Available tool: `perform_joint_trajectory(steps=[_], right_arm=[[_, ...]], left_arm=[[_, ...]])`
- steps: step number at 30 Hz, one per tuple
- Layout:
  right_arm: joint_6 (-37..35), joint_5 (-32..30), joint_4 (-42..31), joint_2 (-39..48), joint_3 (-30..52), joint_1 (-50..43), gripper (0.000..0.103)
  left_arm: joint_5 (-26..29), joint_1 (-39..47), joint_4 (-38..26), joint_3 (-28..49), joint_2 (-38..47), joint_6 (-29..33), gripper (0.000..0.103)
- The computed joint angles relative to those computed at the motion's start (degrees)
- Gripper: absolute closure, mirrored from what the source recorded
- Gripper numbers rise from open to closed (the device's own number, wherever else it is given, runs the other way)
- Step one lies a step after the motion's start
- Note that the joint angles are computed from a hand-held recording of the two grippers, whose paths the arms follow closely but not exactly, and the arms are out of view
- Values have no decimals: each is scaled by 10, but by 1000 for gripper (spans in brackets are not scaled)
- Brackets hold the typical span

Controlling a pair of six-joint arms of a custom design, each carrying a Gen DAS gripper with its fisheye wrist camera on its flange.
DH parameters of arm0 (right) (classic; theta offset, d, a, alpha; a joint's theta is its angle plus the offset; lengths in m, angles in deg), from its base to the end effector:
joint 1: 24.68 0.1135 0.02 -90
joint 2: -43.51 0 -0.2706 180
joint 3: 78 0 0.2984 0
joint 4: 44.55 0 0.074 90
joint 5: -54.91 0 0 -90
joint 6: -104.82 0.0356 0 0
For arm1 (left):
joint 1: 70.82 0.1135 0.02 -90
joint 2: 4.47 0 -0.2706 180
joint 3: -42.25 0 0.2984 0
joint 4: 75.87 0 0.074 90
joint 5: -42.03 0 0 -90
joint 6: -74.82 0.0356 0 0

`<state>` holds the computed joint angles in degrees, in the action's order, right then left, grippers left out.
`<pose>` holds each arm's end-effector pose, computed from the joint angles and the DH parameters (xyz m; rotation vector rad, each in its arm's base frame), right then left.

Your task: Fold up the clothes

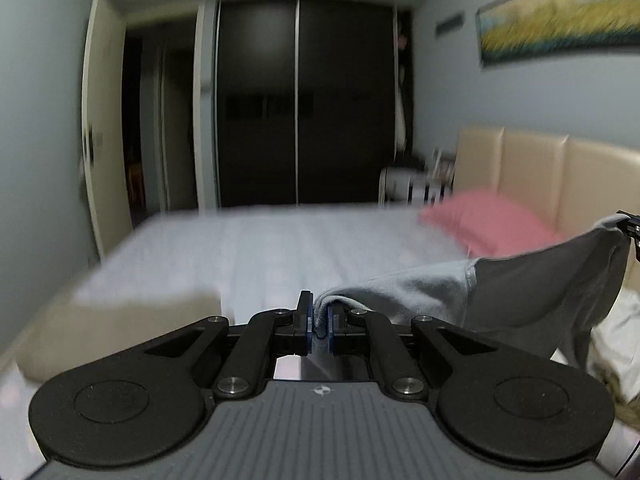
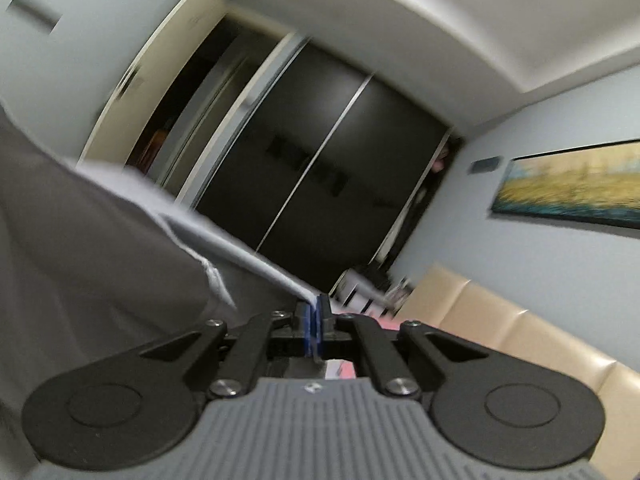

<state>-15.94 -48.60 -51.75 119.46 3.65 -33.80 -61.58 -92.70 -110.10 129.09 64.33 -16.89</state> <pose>0.3566 -0.0488 0.4028 -0.4807 1.5339 -0.3527 0.2909 -0.1078 0.4279 0.1597 1.8388 -0.0675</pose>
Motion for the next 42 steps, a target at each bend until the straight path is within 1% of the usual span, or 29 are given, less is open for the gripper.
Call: perform_joint_trajectory(steps=[3, 5, 8, 10, 13, 15, 19, 21, 22, 24, 27, 28, 32, 34, 39, 42], right_arm=[[40, 4, -6, -36, 43, -11, 100], [66, -7, -15, -57, 70, -31, 100], [110, -34, -31, -90, 99, -62, 100], [131, -60, -28, -110, 99, -92, 100], [155, -80, -19, -135, 96, -120, 100], [176, -100, -13, -148, 92, -143, 100], [234, -176, 12, -194, 58, -214, 100], [254, -208, 30, -215, 40, -244, 100], [260, -220, 36, -226, 30, -254, 100], [260, -237, 37, -230, 24, -264, 100], [240, -238, 11, -223, 18, -244, 100], [232, -236, 3, -220, 15, -237, 100], [159, -171, -13, -190, -13, -160, 100], [136, -139, -37, -148, -2, -123, 100], [100, -58, -67, -12, 48, -47, 100], [80, -16, -90, 83, 96, -10, 100]], left_arm=[[-34, -34, -10, 57, -18, 41, 98], [-72, -68, -27, 100, -23, 58, 98], [-128, -121, -14, 129, -41, 95, 98], [-163, -155, 13, 135, -53, 125, 98], [-201, -199, 41, 137, -65, 148, 98], [-232, -234, 71, 123, -80, 169, 98], [-312, -315, 140, 79, -116, 235, 98], [-338, -342, 153, 73, -122, 256, 98], [-339, -343, 145, 76, -123, 252, 98], [-332, -333, 113, 83, -121, 232, 98], [-301, -289, 54, 83, -112, 181, 98], [-283, -268, 38, 83, -104, 164, 98], [-198, -180, -7, 79, -47, 98, 98], [-147, -136, -11, 77, -9, 75, 98], [-44, -41, 5, 84, 95, 53, 98], [8, 7, 6, 112, 179, 44, 99]])
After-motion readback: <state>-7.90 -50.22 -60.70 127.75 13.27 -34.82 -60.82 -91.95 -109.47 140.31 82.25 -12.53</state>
